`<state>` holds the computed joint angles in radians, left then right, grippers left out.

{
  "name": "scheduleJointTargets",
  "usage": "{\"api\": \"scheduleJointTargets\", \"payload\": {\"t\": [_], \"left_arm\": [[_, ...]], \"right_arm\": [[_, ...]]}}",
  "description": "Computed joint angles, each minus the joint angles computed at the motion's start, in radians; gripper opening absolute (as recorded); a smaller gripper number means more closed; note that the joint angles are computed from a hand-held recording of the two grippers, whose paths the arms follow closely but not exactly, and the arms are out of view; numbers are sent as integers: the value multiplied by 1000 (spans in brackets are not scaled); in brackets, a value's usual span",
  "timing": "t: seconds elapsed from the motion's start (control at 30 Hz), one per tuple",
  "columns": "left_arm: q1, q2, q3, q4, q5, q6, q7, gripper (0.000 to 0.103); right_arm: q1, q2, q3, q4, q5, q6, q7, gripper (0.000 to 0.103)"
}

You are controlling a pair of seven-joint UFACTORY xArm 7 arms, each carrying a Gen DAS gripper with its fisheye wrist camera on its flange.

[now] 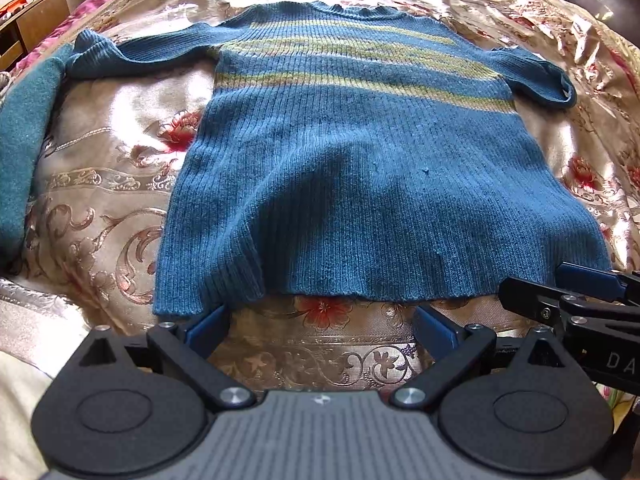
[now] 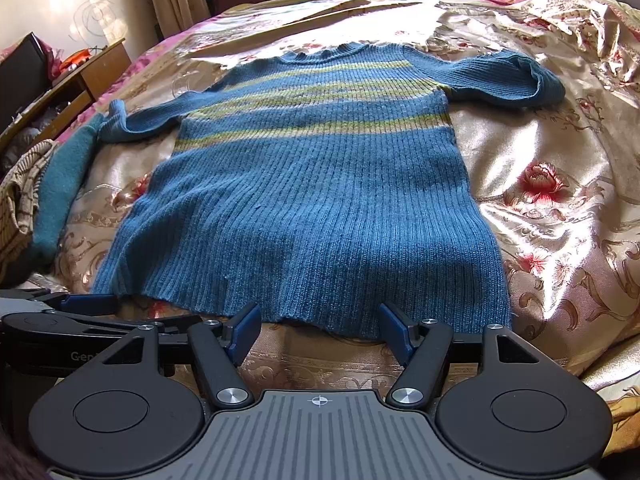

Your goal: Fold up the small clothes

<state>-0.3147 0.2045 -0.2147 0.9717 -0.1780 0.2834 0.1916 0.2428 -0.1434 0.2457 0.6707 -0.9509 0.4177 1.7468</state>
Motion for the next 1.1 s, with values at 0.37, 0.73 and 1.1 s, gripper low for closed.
{"api": "scheduleJointTargets", "payload": {"t": [0.37,0.73,1.1], "left_arm": [[-27,20,26,18,79,28,-62,103],[-6,31,7,13,52,19,-53,103],[11,19,-8,14,1,38,-10,103]], "right_arm": [[2,2,-2,0,1,0,-1,66],[1,2,-3,-2,-1,-2,2,66],[-2,-1,2,-9,-20,-5,24,67]]}}
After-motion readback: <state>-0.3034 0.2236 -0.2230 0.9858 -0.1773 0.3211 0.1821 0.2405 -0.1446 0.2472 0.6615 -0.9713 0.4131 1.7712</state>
